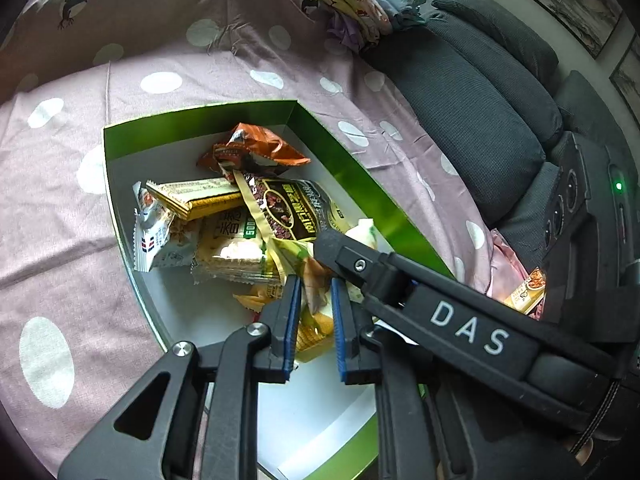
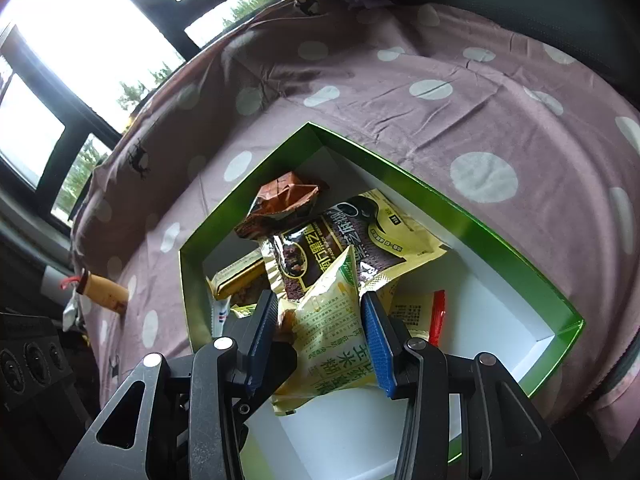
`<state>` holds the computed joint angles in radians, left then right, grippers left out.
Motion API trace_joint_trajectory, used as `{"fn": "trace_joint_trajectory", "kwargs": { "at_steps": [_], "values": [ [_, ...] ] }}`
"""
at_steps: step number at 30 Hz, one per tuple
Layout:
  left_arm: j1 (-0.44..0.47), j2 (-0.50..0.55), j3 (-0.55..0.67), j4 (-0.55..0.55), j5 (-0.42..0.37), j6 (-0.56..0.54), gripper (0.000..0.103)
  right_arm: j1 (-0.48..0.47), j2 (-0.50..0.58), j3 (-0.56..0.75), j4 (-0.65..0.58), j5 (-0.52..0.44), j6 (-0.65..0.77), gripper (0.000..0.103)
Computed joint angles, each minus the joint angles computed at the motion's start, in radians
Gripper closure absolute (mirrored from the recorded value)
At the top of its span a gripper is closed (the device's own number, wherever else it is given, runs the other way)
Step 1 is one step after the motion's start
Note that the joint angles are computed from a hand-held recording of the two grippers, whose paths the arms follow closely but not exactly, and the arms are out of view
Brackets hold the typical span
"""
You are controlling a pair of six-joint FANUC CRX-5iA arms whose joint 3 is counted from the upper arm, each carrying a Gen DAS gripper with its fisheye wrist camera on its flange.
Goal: Organize snacks
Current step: 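Lower the corn packet into the box and open the right gripper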
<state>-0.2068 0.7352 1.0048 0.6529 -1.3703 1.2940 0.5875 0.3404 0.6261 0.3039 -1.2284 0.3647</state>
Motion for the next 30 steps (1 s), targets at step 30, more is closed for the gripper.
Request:
{"fn": "trace_joint_trajectory", "kwargs": {
  "at_steps": [30],
  "values": [
    [-0.004,0.012,0.022,-0.046,-0.004,0.058,0.087,-0.008,0.044,0.055,-0.002,-0.079,-0.009,0.056]
  ]
}}
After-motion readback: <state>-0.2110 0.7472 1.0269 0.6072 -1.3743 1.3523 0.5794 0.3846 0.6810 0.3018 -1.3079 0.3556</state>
